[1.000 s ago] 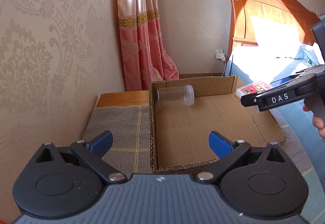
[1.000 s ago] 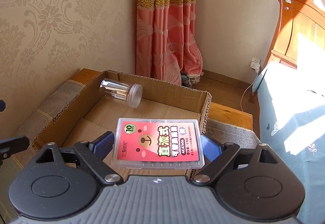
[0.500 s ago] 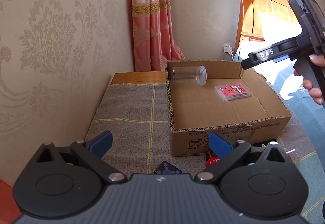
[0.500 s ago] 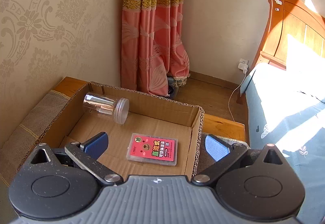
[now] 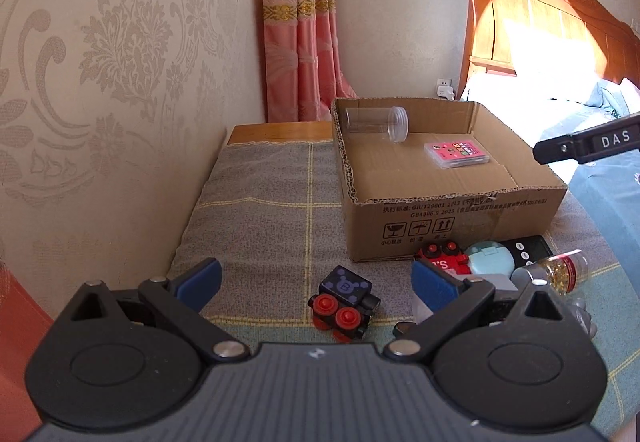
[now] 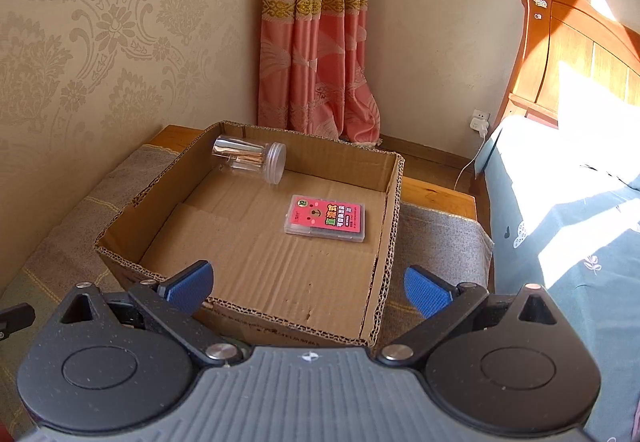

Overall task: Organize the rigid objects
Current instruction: 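Grasp the black-and-red toy robot with the left gripper while the right gripper approaches the grey toy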

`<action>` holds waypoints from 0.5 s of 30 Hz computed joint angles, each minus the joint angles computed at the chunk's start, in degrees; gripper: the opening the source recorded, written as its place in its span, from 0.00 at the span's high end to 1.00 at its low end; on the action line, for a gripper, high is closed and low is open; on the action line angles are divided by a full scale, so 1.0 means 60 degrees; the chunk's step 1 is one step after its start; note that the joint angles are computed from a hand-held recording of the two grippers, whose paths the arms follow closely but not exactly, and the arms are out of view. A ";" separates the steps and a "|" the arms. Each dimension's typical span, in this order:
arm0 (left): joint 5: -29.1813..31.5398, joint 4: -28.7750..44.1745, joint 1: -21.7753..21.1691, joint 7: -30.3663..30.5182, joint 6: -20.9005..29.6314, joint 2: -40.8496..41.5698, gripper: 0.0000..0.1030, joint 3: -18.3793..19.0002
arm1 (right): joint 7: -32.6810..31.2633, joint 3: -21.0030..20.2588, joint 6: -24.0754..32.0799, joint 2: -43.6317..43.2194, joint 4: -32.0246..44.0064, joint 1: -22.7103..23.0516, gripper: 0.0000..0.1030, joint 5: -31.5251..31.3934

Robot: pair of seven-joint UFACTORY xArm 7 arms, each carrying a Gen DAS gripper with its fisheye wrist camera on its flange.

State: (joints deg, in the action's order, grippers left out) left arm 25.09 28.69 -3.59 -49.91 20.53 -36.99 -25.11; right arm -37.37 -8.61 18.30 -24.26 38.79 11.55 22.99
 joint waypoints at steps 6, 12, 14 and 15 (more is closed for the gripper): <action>-0.0283 -0.0508 -0.0408 0.0101 -0.0182 -0.0054 0.02 0.0201 | -0.0101 -0.0216 0.0238 -0.2143 -0.2164 -0.0039 0.00 -0.0007; -0.0449 -0.1146 -0.0421 -0.0264 -0.0573 -0.0310 0.02 0.0029 | 0.0383 -0.0362 0.1049 -0.3731 -0.3714 -0.0532 0.00 -0.0549; -0.0580 -0.1262 -0.0625 -0.0113 -0.0599 -0.0266 0.02 0.0152 | 0.0488 -0.0463 0.1362 -0.4152 -0.4139 -0.0603 0.00 -0.0589; -0.0624 -0.1301 -0.0682 -0.0065 -0.0594 -0.0244 0.02 0.0165 | 0.0533 -0.0475 0.1441 -0.4215 -0.4235 -0.0606 0.00 -0.0609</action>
